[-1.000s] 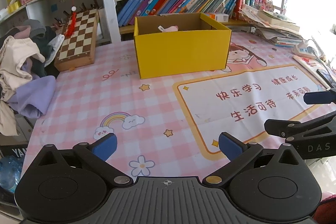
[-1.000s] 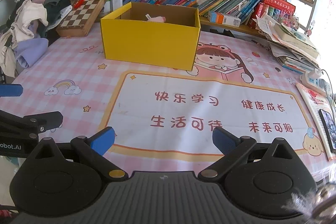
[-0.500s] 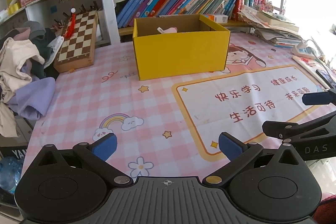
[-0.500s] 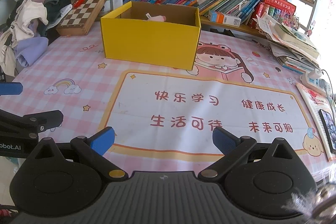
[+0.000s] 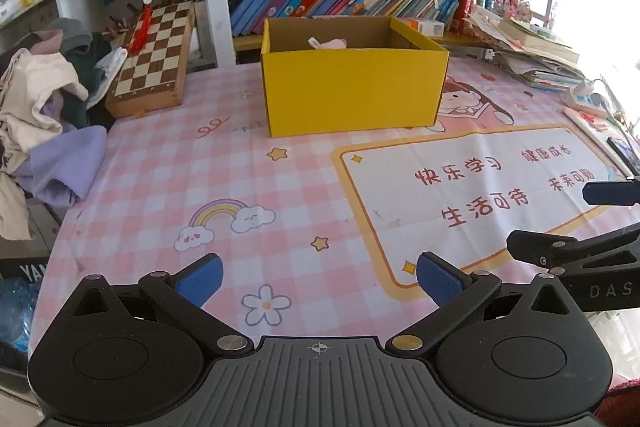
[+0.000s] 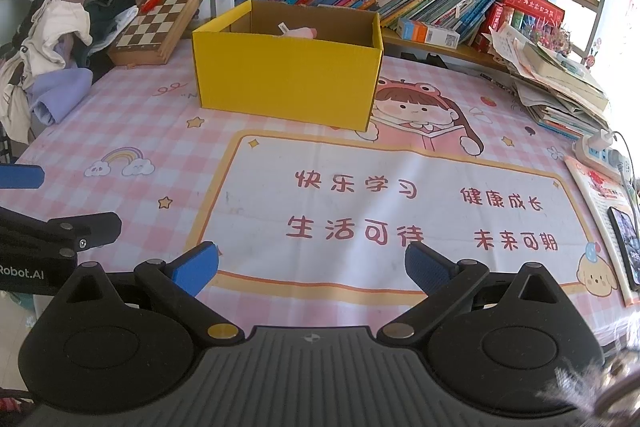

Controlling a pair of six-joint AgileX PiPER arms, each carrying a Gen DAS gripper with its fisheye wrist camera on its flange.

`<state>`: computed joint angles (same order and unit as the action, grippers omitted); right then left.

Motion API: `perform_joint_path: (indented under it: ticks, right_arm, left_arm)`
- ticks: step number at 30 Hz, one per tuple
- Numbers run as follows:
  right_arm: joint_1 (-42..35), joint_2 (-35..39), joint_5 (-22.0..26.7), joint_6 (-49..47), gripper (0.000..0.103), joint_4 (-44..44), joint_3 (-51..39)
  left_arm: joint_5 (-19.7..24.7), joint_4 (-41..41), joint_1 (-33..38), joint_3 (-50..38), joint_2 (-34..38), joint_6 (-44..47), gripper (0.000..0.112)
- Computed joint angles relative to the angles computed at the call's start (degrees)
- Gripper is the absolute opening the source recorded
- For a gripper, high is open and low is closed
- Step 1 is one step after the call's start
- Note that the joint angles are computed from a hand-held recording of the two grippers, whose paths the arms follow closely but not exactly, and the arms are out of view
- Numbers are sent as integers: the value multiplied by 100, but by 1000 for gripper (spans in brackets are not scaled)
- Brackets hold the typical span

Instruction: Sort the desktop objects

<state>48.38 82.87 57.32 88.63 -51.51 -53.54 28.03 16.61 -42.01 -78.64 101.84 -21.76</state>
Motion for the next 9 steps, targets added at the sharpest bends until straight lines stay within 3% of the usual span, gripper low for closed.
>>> perform_joint_path:
  ticks: [9]
  right_arm:
    - [-18, 8, -61, -99, 101, 58, 0]
  left_arm:
    - [-77, 4, -30, 93, -64, 19, 103]
